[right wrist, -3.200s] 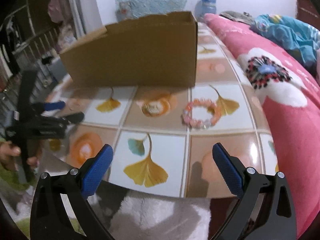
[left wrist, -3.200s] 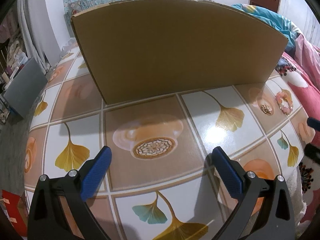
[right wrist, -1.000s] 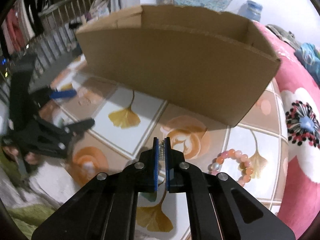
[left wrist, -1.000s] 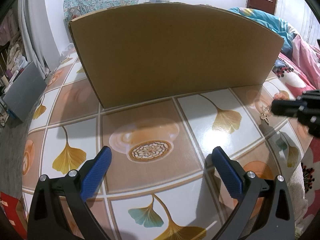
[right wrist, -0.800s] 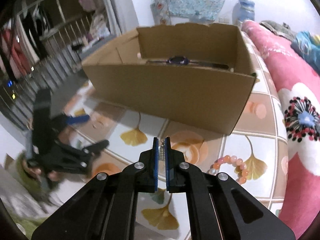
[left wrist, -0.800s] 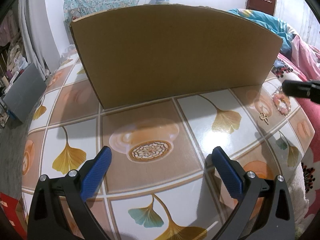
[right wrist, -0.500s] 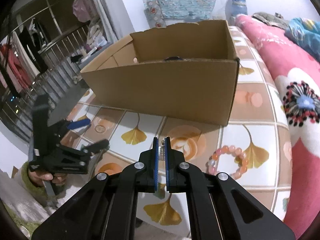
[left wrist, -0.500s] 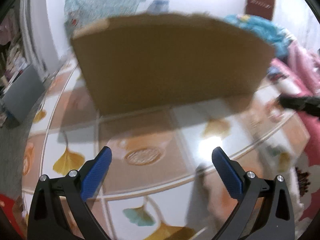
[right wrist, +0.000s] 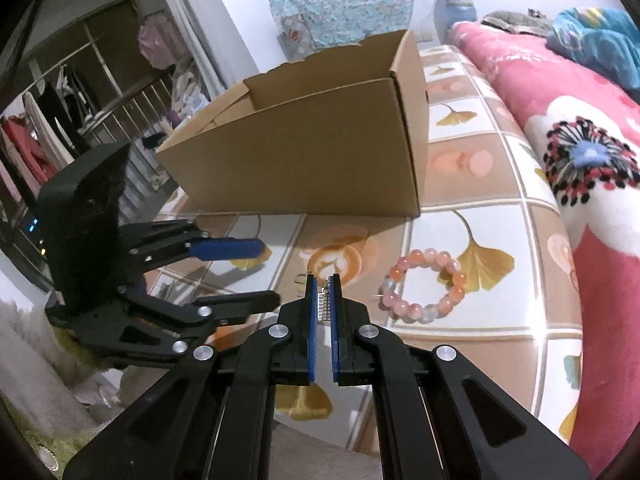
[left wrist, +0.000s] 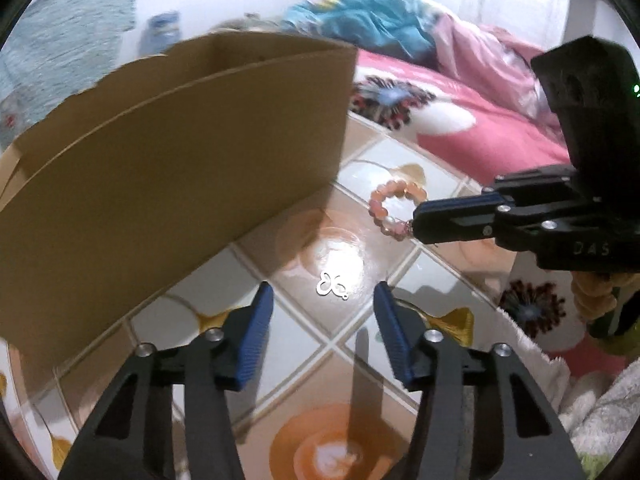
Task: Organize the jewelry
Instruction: 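Close the left tool on a small gold flower charm while the right tool holds its charm, then carry both tools over the box and open both to drop the charms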
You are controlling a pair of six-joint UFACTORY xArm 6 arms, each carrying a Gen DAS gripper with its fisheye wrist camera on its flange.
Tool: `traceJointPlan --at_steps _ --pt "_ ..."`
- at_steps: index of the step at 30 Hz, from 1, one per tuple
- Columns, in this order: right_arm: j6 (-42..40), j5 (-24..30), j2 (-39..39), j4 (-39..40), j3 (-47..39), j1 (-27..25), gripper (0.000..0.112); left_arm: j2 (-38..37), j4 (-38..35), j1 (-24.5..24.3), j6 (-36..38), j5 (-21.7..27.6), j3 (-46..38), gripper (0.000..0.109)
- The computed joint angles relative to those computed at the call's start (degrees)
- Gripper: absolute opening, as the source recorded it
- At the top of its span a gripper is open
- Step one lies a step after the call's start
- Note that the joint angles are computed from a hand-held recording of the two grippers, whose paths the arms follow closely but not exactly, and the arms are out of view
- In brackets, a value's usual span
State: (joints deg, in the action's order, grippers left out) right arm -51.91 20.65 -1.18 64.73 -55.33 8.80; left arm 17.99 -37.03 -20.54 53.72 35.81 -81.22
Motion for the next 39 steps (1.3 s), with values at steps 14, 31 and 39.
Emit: traceJointPlan --at_steps 14,31,39 --pt "-10.4 4.9 1.7 10.7 -1.7 -2.4 0.004 6.0 12.3 -1.2 0.8 9.6 -9.8 0.029" --pt "-12.3 5.6 1.7 12.8 -1.6 -3.0 0.004 8.1 14.5 -1.3 2.2 13.6 -14.1 0.015" --pt "-12.2 5.3 1.3 12.7 -1.8 -2.9 0.004 6.4 12.9 -0.8 2.3 13.1 -12.8 0.015"
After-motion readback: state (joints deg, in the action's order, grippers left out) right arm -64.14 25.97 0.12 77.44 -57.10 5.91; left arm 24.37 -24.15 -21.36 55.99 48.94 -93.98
